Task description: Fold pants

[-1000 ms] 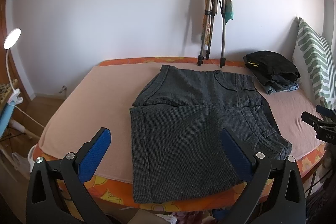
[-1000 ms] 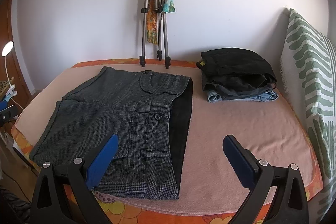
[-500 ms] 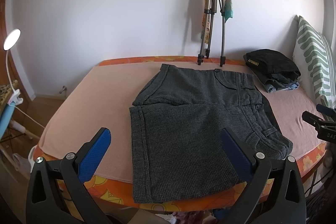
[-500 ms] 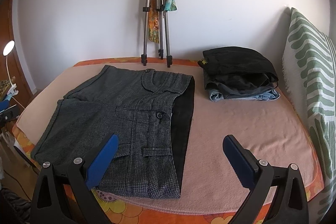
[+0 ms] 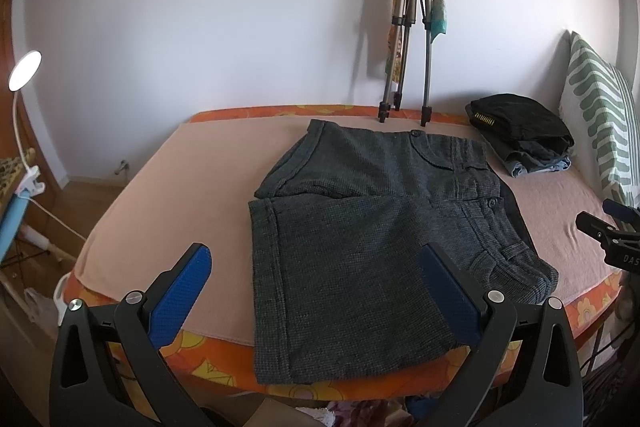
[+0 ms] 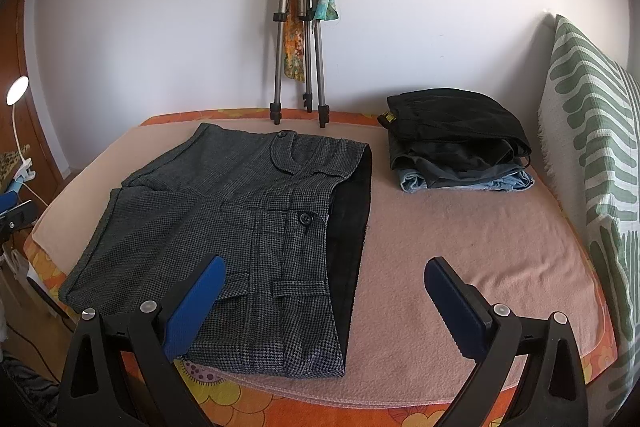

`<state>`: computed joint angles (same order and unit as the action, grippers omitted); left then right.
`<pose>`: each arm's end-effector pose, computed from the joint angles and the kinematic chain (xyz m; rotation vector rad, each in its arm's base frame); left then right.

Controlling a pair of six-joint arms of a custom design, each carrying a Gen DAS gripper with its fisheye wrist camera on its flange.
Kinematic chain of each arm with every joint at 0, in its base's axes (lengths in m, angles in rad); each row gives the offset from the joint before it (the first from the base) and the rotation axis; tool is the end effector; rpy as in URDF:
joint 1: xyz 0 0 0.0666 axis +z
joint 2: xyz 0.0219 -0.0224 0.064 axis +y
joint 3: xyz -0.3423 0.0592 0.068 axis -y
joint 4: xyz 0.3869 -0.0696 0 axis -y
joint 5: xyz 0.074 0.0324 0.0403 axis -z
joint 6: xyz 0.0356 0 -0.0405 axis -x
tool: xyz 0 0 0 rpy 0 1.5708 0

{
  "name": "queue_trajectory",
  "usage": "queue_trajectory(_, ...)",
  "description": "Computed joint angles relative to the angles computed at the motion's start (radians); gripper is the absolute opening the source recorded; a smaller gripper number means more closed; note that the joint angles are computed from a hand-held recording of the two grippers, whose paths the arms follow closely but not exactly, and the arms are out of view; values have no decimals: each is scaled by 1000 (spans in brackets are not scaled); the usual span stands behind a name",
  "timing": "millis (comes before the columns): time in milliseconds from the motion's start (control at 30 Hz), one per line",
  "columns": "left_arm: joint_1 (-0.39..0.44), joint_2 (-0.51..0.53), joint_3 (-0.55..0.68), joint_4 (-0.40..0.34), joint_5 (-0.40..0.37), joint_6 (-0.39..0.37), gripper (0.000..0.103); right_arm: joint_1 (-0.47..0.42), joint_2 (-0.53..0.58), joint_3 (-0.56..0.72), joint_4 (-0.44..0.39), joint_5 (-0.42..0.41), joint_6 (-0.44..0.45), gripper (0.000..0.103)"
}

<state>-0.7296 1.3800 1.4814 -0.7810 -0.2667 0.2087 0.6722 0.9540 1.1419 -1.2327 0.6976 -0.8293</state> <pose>0.3733 -0.3218 0.4505 0.4354 2.1878 -0.2144 0.2572 0.1749 0.4337 0.4035 2.2670 -0.1885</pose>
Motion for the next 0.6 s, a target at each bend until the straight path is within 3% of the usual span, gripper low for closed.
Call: queue_trajectory(600, -2, -6, -8, 5, 0, -2, 103, 1, 3, 4, -2, 0, 1, 101)
